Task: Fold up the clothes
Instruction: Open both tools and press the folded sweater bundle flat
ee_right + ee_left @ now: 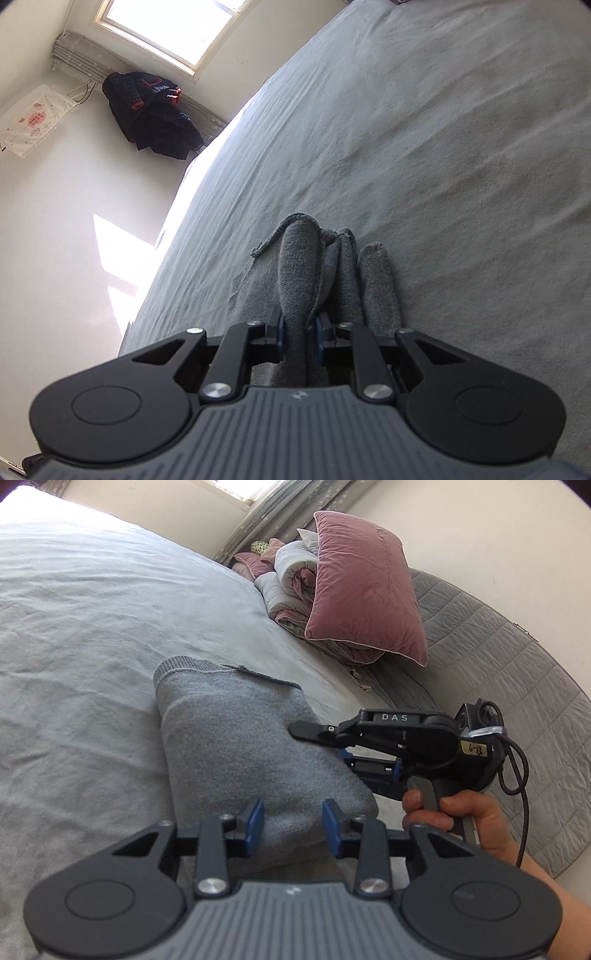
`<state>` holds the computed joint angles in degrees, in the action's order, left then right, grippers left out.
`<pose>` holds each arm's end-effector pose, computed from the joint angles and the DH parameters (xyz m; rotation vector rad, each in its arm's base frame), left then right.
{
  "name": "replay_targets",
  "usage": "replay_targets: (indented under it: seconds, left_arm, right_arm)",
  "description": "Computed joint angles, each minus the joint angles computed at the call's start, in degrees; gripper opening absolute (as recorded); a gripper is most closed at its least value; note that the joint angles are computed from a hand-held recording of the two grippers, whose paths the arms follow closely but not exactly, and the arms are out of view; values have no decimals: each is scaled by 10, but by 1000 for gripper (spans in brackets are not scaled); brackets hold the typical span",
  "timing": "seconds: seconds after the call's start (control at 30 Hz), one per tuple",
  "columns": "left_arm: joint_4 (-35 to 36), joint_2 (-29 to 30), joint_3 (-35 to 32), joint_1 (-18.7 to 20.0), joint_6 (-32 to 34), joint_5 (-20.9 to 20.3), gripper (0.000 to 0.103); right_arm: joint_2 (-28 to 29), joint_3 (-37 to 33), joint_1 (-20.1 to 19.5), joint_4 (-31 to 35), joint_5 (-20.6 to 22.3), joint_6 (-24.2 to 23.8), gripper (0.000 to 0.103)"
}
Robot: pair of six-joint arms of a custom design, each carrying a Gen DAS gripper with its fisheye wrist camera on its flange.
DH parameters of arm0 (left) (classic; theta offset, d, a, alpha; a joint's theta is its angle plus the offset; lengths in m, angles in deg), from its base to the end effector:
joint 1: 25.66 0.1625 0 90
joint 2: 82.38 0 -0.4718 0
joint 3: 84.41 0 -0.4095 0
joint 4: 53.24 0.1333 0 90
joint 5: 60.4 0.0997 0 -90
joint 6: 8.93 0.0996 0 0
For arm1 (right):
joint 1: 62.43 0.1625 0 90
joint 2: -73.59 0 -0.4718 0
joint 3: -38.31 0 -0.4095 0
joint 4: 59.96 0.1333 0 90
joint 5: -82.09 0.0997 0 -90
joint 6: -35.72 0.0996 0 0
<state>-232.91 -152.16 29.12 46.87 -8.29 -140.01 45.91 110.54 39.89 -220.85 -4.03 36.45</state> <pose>-0.0354 -0.6164 0.3255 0.3383 2.8166 -1.2257 0.3167 -0.7938 0.0496 -0.3209 2.9307 -0.6740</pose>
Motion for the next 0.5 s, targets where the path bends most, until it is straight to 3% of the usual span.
replay_targets:
  seconds: [0.23, 0.5]
  left_arm:
    - [-13, -7, 3, 0, -2, 4, 35]
    - [-31, -5, 4, 1, -16, 18, 31]
  right_arm:
    - [-22, 47, 14, -73, -32, -22, 34]
    - [-54, 112, 39, -122, -46, -115, 34]
